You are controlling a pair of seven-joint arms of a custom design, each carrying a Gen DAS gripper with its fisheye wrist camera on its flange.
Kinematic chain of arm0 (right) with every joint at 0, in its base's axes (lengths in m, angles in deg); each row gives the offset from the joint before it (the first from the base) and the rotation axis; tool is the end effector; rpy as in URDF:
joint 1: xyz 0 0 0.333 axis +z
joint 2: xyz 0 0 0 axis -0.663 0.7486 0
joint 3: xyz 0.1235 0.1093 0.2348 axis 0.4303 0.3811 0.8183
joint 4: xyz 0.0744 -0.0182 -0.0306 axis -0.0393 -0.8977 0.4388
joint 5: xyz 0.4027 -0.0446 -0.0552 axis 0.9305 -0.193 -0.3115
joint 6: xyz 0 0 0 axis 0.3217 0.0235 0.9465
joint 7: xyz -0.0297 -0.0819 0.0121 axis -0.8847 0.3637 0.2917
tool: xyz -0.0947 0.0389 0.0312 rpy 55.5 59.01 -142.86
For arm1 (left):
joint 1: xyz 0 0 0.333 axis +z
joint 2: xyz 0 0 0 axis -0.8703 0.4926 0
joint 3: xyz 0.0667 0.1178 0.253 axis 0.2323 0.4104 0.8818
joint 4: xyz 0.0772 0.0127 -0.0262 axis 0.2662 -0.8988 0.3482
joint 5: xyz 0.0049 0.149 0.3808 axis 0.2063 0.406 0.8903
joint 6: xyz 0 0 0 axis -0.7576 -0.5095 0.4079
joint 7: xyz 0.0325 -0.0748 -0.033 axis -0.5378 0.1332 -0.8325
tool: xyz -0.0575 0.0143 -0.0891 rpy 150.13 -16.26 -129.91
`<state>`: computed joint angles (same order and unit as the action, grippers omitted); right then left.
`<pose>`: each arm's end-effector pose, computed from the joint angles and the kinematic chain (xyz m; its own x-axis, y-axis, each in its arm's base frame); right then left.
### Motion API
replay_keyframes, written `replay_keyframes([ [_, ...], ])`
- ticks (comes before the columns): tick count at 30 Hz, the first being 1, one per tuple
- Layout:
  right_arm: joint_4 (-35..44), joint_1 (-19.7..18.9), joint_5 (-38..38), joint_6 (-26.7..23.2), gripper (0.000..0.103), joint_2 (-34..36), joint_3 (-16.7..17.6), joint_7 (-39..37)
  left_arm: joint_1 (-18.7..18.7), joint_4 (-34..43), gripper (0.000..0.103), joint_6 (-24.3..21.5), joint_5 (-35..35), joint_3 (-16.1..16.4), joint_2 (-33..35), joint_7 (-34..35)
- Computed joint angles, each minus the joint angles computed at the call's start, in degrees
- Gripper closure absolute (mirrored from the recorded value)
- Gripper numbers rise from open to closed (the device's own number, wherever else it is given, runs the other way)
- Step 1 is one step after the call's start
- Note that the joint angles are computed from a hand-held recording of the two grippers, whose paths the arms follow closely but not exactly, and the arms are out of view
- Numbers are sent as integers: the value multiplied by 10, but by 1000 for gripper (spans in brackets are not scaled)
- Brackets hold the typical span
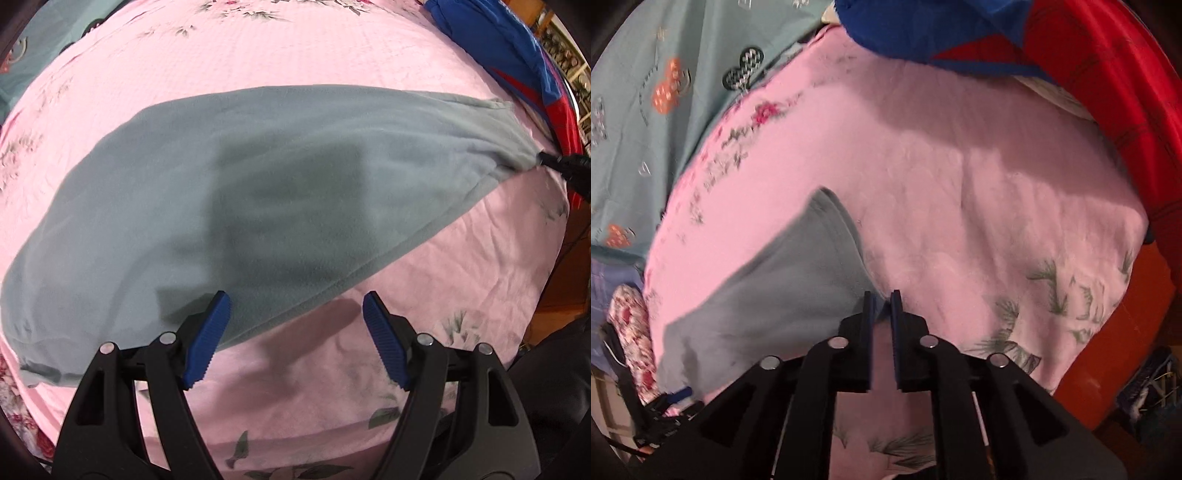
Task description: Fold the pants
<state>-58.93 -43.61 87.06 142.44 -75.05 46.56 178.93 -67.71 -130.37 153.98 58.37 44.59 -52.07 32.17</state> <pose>0.4136 -0.0332 0.5294 -0.4023 -0.7907 -0.4614 -0.7728 0.5635 -0.2920 0.4668 -0.0940 0.5198 -0.3848 -0.9212 0.0584 -0.9034 0.3629 -0.2286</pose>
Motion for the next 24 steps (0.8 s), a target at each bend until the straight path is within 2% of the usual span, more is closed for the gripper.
replay_keyframes([
  [2, 3, -12, -17, 21, 90, -16, 17, 17, 4, -12, 27, 11, 6, 3, -21, 3],
  [3, 11, -8, -21, 32, 80, -16, 21, 16, 8, -17, 27, 15, 10, 6, -33, 3],
  [5, 38, 18, -20, 41, 73, 6, 21, -10, 22, -29, 27, 20, 25, 16, -55, -2],
  [8, 99, 96, 10, 49, 73, 67, 12, -119, 61, -40, 27, 23, 63, 30, -78, -31],
  [12, 200, 219, 107, 36, 73, 169, 11, -325, 133, -38, 27, 19, 116, 59, -86, -87],
  [16, 292, 284, 189, 20, 73, 259, 53, -479, 196, -23, 27, 29, 133, 104, -73, -112],
  [20, 377, 320, 217, 14, 73, 344, 107, -577, 225, 2, 27, 46, 102, 136, -32, -102],
  [22, 426, 337, 186, 23, 73, 397, 137, -600, 231, 2, 27, 52, 83, 141, -21, -81],
  [24, 464, 351, 129, 28, 71, 439, 156, -592, 234, 8, 27, 57, 64, 148, -1, -53],
])
